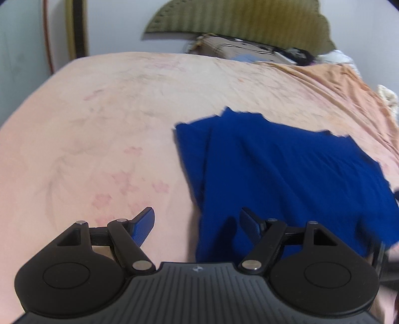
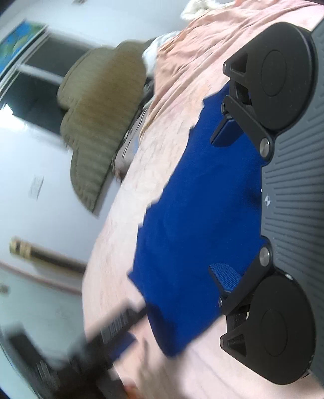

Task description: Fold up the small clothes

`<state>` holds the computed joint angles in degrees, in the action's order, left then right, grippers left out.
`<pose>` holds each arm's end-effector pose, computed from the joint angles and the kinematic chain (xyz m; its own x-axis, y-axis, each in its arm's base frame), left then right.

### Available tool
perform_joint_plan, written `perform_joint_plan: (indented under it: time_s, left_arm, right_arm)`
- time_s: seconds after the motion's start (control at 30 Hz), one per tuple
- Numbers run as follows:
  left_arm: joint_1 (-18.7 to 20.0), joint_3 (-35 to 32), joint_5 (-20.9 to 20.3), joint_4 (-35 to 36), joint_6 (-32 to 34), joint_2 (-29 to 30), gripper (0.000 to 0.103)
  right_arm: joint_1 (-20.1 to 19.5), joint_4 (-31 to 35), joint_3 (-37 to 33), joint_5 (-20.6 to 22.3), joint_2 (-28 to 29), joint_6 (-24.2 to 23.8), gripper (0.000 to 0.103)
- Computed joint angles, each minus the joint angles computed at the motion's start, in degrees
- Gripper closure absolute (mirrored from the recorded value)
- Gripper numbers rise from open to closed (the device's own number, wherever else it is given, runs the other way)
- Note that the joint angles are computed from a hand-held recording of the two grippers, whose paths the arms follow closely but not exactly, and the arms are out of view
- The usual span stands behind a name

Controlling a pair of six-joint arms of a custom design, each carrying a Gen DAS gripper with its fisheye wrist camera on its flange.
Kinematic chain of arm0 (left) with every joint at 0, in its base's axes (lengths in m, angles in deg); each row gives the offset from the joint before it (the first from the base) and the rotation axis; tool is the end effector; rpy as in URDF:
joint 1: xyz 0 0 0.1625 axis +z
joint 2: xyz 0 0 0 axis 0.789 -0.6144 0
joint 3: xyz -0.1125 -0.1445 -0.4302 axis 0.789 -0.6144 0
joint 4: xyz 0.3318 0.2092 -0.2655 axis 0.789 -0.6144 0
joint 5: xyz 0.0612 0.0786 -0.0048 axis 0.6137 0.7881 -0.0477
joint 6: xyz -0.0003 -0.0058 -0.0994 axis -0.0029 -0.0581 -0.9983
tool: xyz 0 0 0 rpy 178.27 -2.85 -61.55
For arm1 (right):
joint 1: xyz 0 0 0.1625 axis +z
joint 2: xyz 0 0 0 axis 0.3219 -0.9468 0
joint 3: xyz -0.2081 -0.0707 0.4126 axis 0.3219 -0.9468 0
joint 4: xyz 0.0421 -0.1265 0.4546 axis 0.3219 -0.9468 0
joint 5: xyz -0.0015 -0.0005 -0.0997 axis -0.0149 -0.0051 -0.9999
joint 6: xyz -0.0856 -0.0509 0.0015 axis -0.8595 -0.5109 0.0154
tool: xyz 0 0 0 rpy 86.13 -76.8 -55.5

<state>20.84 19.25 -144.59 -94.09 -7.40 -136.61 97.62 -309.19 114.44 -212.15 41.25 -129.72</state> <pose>-0.0246 -0.7215 0.3827 -0.7841 0.1728 -0.5961 0.4828 0.7734 -0.4109 0.3824 -0.6266 -0.0278 -0.4060 -0.1607 0.8997 -0.8501 0.4276 -0.3073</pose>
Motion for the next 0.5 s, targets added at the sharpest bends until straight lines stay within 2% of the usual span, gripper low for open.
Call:
perform_joint_plan:
  time_s: [0.1, 0.17, 0.23, 0.27, 0.3, 0.33, 0.37, 0.4, 0.5]
  left_arm:
    - [0.3, 1.7, -1.9, 0.2, 2.0, -1.1, 0.029]
    - [0.2, 3.0, -1.7, -1.4, 4.0, -1.3, 0.037]
    - [0.5, 2.9, -2.3, -0.2, 3.6, -1.2, 0.064]
    - [0.7, 2.7, -3.1, 0.7, 2.9, -1.2, 0.072]
    - [0.9, 2.6, -4.0, 1.4, 2.2, -1.2, 0.085]
    - [0.9, 2.8, -4.3, 1.0, 2.3, -1.2, 0.092]
    - [0.7, 3.1, -4.0, 0.0, 2.9, -1.2, 0.094]
    - [0.4, 3.5, -3.8, -1.0, 3.5, -1.3, 0.096]
    - [0.1, 4.5, -4.7, -2.9, 4.6, -2.0, 0.098]
  right_arm:
    - [-1.7, -3.6, 0.5, -3.7, -2.1, 5.9, 0.015]
    - [-3.6, -2.8, 3.0, -6.6, -5.5, 15.7, 0.024]
    - [-5.4, -1.0, 6.7, -7.9, -9.2, 23.8, 0.041]
    - [-6.0, -1.0, 8.6, -8.1, -10.7, 25.8, 0.042]
    - [-6.4, -0.6, 10.2, -8.2, -11.9, 27.1, 0.042]
    - [-6.9, 0.4, 12.1, -7.9, -13.2, 28.8, 0.042]
    - [-7.4, 2.1, 14.0, -6.9, -14.6, 31.2, 0.043]
    - [-8.1, 3.6, 15.6, -5.6, -15.8, 33.7, 0.052]
    - [-9.6, 6.0, 19.4, -1.5, -18.5, 40.5, 0.096]
